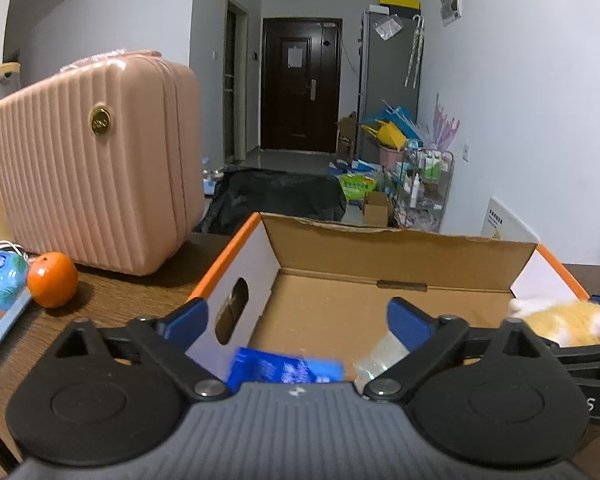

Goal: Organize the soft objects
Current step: 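Open both grippers to drop the handkerchief pack and plush toy into the box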

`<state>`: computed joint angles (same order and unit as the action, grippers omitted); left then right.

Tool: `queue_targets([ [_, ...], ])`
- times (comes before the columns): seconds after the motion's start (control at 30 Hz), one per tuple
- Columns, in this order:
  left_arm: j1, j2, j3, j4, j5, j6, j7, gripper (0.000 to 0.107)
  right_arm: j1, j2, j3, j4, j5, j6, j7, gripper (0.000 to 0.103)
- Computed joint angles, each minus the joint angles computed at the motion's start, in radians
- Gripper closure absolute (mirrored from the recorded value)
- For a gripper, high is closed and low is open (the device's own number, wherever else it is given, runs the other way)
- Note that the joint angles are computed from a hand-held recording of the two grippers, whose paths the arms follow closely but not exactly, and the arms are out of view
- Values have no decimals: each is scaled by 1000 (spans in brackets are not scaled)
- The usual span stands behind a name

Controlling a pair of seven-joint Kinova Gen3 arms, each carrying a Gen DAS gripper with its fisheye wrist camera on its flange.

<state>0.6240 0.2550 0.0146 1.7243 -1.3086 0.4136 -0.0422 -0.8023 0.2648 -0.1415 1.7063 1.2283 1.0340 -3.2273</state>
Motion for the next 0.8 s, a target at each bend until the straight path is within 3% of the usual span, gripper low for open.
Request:
queue_targets([
  [0.17,3,-4,3,9,-45,11,59,4,-6,2,-1,7,10,9,-20,0],
  [0.8,-6,0,4,1,-2,6,35,4,-14,-8,-10,22,27,28,-33,0],
])
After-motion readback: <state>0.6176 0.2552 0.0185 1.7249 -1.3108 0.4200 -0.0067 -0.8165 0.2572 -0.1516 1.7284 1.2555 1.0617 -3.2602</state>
